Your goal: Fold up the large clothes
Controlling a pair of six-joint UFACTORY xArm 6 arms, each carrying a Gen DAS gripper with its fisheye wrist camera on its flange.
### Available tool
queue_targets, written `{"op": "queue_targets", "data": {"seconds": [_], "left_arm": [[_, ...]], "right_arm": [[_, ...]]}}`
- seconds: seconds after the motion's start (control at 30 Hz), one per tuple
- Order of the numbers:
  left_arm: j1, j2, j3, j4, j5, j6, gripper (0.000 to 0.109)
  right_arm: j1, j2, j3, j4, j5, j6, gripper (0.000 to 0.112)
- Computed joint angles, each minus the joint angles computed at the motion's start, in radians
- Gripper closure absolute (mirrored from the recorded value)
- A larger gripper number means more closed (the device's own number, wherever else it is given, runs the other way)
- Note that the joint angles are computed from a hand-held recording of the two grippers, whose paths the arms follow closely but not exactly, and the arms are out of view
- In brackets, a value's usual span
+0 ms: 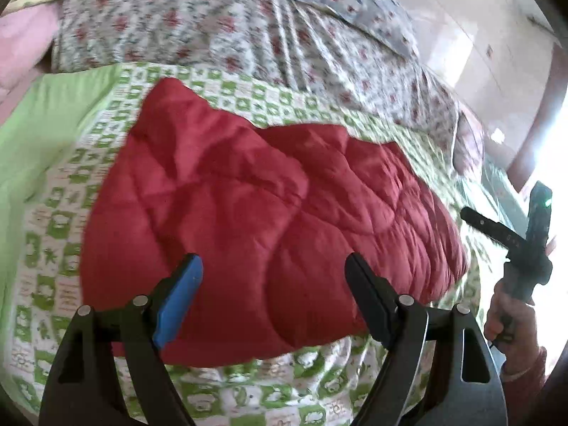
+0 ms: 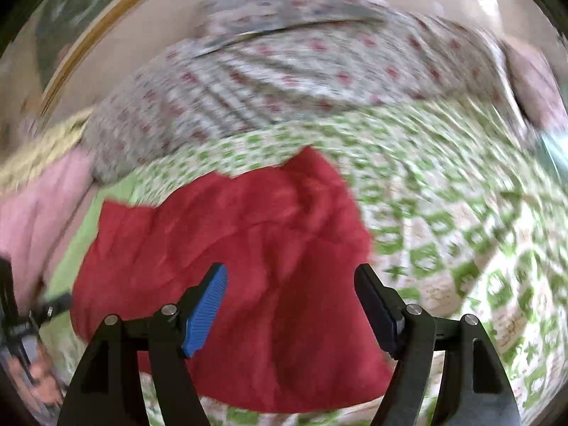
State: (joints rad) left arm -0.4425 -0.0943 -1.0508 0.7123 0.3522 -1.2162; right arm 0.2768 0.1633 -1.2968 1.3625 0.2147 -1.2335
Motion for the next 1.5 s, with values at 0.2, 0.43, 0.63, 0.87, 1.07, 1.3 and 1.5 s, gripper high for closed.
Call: {"op": "queue_targets", "data": {"seconds": [0.2,0.43,0.63,0.87,1.07,1.3,1.5], "left_arm": [[-0.028,0.073,-0.066,0.01,0.079,0.038,0.026],[0.015,0.155,-0.138,0.005,0.148,0.047,0.023],[0.08,0.219,-0.219,-0.124,0.148,0.1,0.024],[0.148,0.41,-0.514,-0.302,0.324,0.21,0.024],[0.225,0.553,-0.699,-0.435,0.404,0.281,0.024],[0.247,0.516,-0.632,-0.436,0.347,0.217,0.024],[0.142,0.315,-0.397,-0.295,0.258,0.156,0.024]], "right_arm": [[0.117,0.053,-0.01,-0.219,-0.006,0.015,0.035],[0.108,0.246,-0.191,-0.708,0.007,0.476,0.025],[0.059,0.367,-0.396,-0.876,0.135,0.687,0.025],[0.026,0.523,-0.673,-1.074,0.281,0.915,0.025],[-0.015,0.664,-0.882,-1.003,0.366,0.979,0.025],[-0.03,0.717,-0.951,-0.948,0.387,0.983,0.024],[-0.037,0.754,-1.008,-0.927,0.414,0.973,0.024]]}}
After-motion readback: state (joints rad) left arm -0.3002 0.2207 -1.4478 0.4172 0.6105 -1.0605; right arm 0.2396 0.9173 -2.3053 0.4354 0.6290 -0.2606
